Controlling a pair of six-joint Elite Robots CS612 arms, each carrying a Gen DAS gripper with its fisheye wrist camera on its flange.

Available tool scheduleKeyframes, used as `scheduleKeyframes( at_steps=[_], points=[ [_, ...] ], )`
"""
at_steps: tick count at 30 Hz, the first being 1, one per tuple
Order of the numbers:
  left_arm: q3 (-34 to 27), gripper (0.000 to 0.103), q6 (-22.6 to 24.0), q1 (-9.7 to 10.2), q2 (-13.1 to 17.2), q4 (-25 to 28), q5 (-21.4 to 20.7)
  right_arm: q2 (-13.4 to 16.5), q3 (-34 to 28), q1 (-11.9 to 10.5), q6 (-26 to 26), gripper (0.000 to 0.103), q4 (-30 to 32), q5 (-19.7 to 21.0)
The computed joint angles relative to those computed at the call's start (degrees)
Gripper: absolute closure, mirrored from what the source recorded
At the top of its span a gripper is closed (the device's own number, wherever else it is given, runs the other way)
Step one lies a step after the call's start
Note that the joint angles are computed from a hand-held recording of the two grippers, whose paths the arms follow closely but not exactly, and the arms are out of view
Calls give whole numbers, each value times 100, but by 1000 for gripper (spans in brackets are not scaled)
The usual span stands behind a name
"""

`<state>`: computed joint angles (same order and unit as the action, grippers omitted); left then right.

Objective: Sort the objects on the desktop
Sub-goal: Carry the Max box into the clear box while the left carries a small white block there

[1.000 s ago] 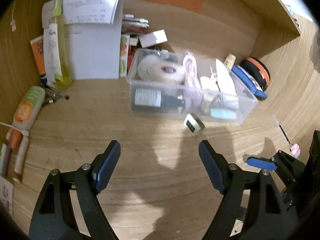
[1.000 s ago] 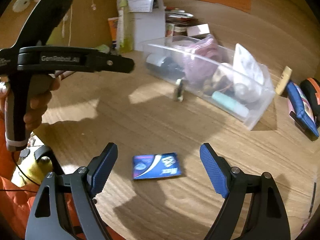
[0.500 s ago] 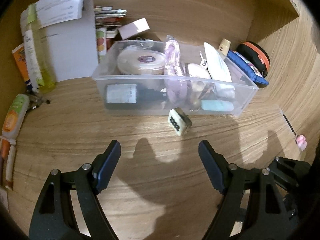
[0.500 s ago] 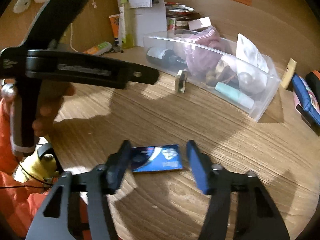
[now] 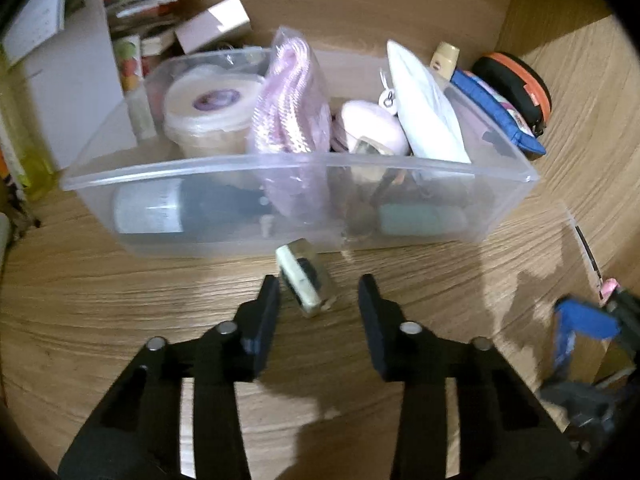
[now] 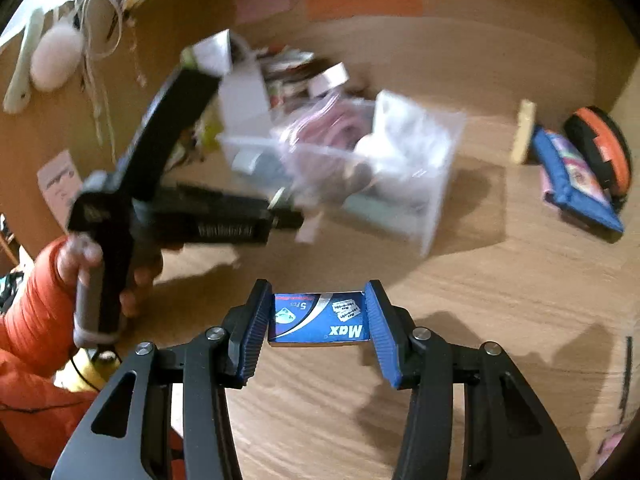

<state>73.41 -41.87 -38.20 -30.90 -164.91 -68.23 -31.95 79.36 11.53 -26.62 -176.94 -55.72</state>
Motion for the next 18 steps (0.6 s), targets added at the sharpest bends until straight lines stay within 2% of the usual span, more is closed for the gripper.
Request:
scheduleKeyframes(
  at_steps=[4,11,18],
  points=[
    [-88,88,14,-22,52,65,166,40,-118,-21,228,59,-193,111],
    [135,88,53,-72,-44,-169,269,91,-269,14,366,59,-216,148],
    [707,88,3,-103,-306,-1022,434,131,-424,72,609,59,-169,91]
  ],
)
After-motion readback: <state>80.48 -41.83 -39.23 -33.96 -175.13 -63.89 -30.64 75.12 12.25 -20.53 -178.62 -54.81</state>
